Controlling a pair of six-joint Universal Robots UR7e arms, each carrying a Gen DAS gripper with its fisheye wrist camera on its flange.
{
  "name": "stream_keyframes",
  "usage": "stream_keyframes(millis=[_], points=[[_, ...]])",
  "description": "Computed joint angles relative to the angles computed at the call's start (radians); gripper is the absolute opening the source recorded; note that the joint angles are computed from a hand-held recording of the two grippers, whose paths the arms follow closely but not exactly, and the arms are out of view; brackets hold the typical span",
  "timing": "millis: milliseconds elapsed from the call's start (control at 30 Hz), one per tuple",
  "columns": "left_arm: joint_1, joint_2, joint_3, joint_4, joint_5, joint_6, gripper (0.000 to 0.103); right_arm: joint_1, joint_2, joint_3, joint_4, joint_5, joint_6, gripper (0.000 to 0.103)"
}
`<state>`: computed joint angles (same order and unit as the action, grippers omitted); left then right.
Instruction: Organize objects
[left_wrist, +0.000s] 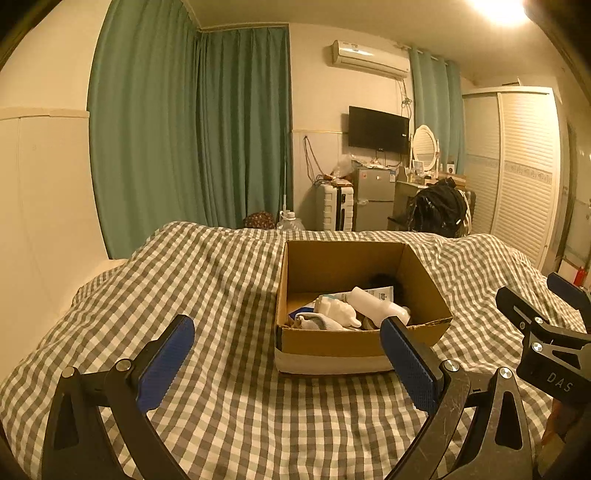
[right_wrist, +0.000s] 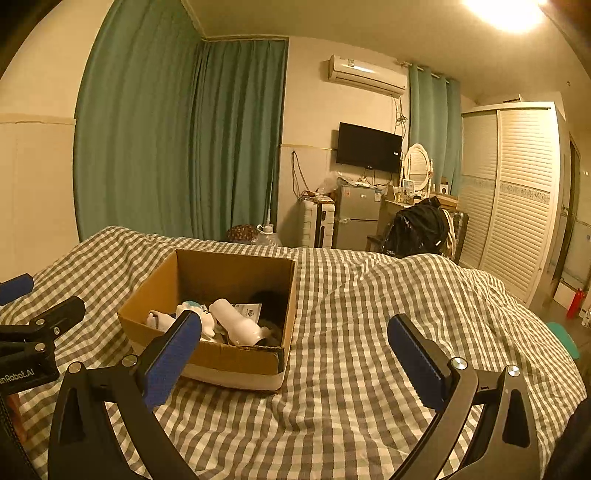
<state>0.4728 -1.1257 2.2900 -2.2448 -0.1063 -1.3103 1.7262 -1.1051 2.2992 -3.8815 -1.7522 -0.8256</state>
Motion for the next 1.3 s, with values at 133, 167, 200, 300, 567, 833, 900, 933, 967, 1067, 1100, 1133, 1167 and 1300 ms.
stream_keyframes(millis=[133, 167, 200, 300, 567, 833, 900, 933, 967, 1067, 1100, 1133, 1167, 1300], points=[[0.004, 0.008, -0.001, -0.026, -0.003, 0.026, 0.103, 0.0, 0.005, -0.004, 0.004, -0.009, 0.01, 0.101], [0.004, 0.008, -0.002, -0.026, -0.003, 0.027, 0.103, -0.001, 0.006, -0.004, 0.003, -0.009, 0.011, 0.101], [0.004, 0.009, -0.001, -0.035, -0.004, 0.033, 0.103, -0.001, 0.005, -0.004, 0.006, -0.009, 0.011, 0.101], [0.005, 0.012, -0.002, -0.039, -0.005, 0.036, 0.103, 0.001, 0.01, -0.006, 0.006, -0.016, 0.012, 0.101], [0.009, 0.025, 0.002, -0.098, -0.007, 0.079, 0.103, 0.008, 0.019, -0.009, 0.0, -0.027, 0.005, 0.101], [0.011, 0.041, 0.006, -0.177, -0.02, 0.133, 0.103, 0.008, 0.026, -0.01, 0.003, -0.033, 0.001, 0.101], [0.011, 0.041, 0.007, -0.178, -0.021, 0.133, 0.103, 0.008, 0.026, -0.01, 0.003, -0.032, 0.002, 0.101], [0.011, 0.041, 0.006, -0.171, -0.02, 0.128, 0.103, 0.009, 0.026, -0.01, 0.003, -0.033, 0.003, 0.101], [0.011, 0.037, 0.005, -0.159, -0.02, 0.121, 0.103, 0.009, 0.026, -0.01, 0.003, -0.033, 0.003, 0.101], [0.011, 0.034, -0.002, -0.108, -0.016, 0.082, 0.103, 0.009, 0.028, -0.01, 0.005, -0.035, 0.004, 0.101], [0.01, 0.032, -0.002, -0.095, -0.016, 0.072, 0.103, 0.009, 0.029, -0.009, 0.003, -0.035, 0.003, 0.101], [0.009, 0.032, -0.002, -0.098, -0.017, 0.074, 0.103, 0.009, 0.028, -0.01, 0.004, -0.035, 0.003, 0.101], [0.01, 0.03, -0.003, -0.086, -0.017, 0.066, 0.103, 0.008, 0.029, -0.009, 0.004, -0.034, 0.002, 0.101], [0.009, 0.029, -0.005, -0.068, -0.015, 0.053, 0.103, 0.009, 0.031, -0.008, 0.001, -0.035, -0.001, 0.101]])
